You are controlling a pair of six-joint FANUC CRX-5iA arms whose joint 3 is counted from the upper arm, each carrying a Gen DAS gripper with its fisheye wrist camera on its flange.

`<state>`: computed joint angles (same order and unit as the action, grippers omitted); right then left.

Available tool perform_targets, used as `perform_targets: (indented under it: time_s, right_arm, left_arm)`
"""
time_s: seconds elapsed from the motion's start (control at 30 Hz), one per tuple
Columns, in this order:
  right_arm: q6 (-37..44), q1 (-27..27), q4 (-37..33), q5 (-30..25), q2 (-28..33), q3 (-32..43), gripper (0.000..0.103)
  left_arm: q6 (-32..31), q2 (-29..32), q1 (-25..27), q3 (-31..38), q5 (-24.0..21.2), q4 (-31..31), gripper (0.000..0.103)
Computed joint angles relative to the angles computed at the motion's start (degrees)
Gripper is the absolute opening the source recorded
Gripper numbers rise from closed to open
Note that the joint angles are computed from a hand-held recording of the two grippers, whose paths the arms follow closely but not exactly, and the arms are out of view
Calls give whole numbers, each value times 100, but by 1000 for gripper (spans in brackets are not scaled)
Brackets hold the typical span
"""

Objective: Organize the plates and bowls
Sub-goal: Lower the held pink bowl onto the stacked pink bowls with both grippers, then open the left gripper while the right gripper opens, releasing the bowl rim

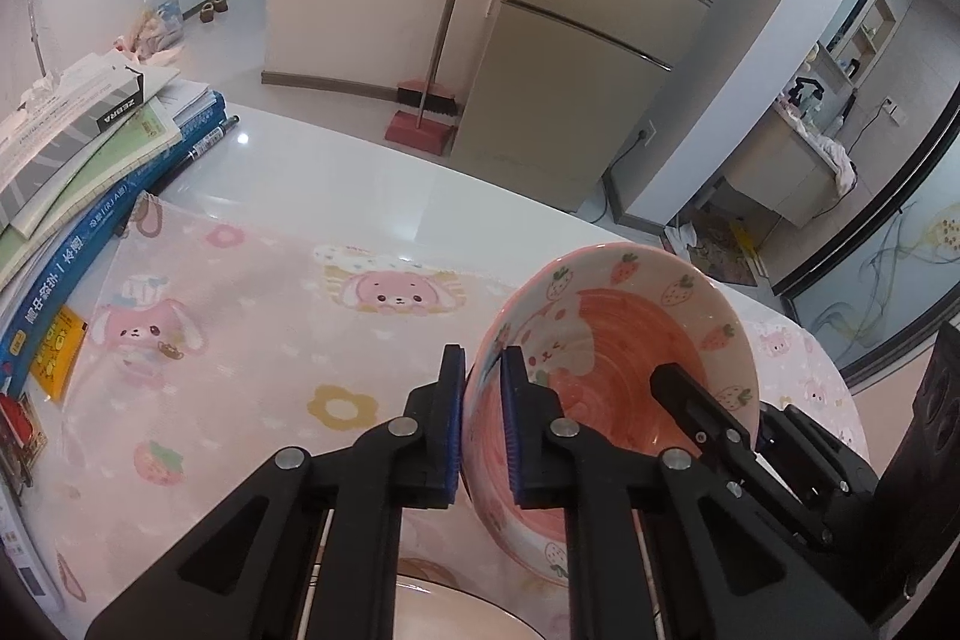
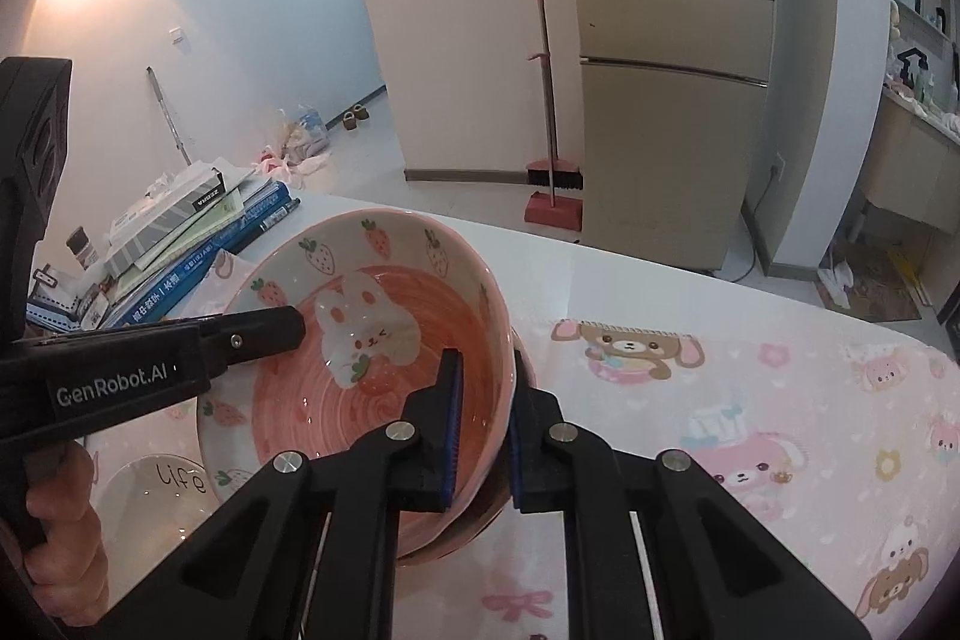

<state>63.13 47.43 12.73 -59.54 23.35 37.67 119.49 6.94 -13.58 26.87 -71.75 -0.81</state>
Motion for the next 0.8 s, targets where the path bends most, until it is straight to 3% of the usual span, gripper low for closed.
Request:
perform_targets:
  time_s: [0.2,0.37,0.6,0.7,0.8]
  right_arm:
    - [-45,-6,15,129,-24,-80,14]
    - [-239,-164,-462,69,-11,94,14]
    - [-1065,-283,-701,437,-164,-141,13]
    - [-1648,-197,-223,816,-318,-536,13]
    - [-1722,-128,78,805,-311,-583,13]
  left_arm:
    - [97,159,-86,288,-343,-153,10]
    - [103,252,-149,469,-535,-257,10]
    - [154,146,-138,393,-434,-337,9]
    - [142,37,-21,189,-246,-96,6]
    - [62,38,14,166,-249,-5,5]
